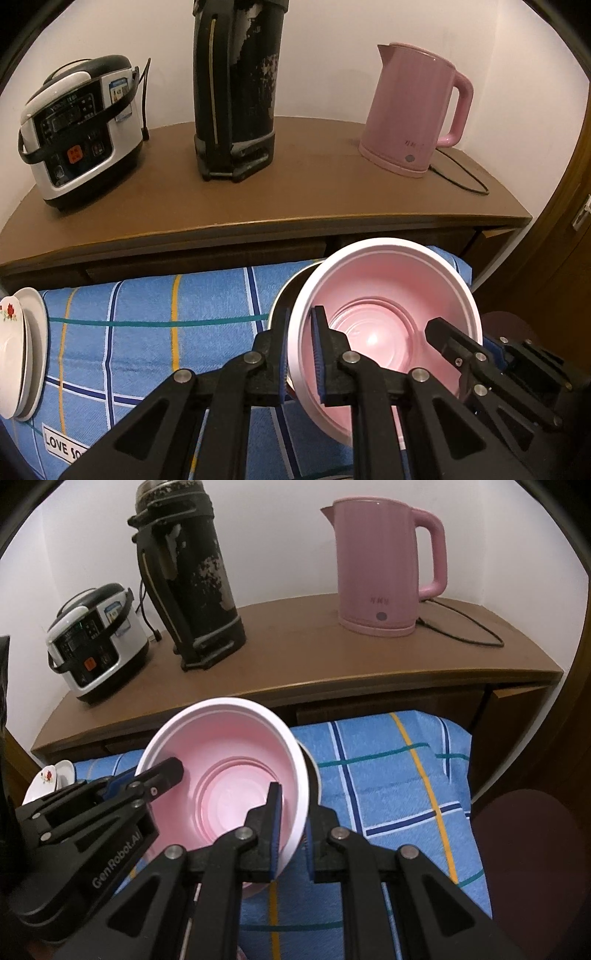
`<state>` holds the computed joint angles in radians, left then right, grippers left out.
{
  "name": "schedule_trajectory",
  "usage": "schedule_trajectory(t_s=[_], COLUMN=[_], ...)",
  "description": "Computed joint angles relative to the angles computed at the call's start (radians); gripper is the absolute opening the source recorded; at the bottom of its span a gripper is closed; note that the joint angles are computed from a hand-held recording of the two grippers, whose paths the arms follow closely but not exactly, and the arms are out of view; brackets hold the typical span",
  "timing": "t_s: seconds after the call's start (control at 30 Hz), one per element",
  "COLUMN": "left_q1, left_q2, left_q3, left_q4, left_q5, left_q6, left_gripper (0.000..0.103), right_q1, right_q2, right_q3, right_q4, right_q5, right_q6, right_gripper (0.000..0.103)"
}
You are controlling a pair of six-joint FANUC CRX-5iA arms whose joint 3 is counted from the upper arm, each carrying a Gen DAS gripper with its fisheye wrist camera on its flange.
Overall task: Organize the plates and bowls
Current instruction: 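Lift the pink bowl with both tools and carry it over the steel bowl, then lower the pink bowl into the steel bowl and open both tools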
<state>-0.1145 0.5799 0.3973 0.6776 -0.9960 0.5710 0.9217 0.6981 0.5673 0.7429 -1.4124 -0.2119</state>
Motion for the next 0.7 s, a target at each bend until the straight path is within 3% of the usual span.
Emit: schedule_trajectory(t_s=[0.7], left_q1=[-0.021], left_q2=[0.036], left_q3=[0.072], left_q4=[-0.101], left_q5=[0.003], left_q6=[0.068], left_gripper=[0.017], right_q1=[-0.028], right_q2=[0.033], right_q3=[0.038], right_q4=[-0.059], right_q5=[0.004], right_q6=[0.075], right_gripper=[0.014])
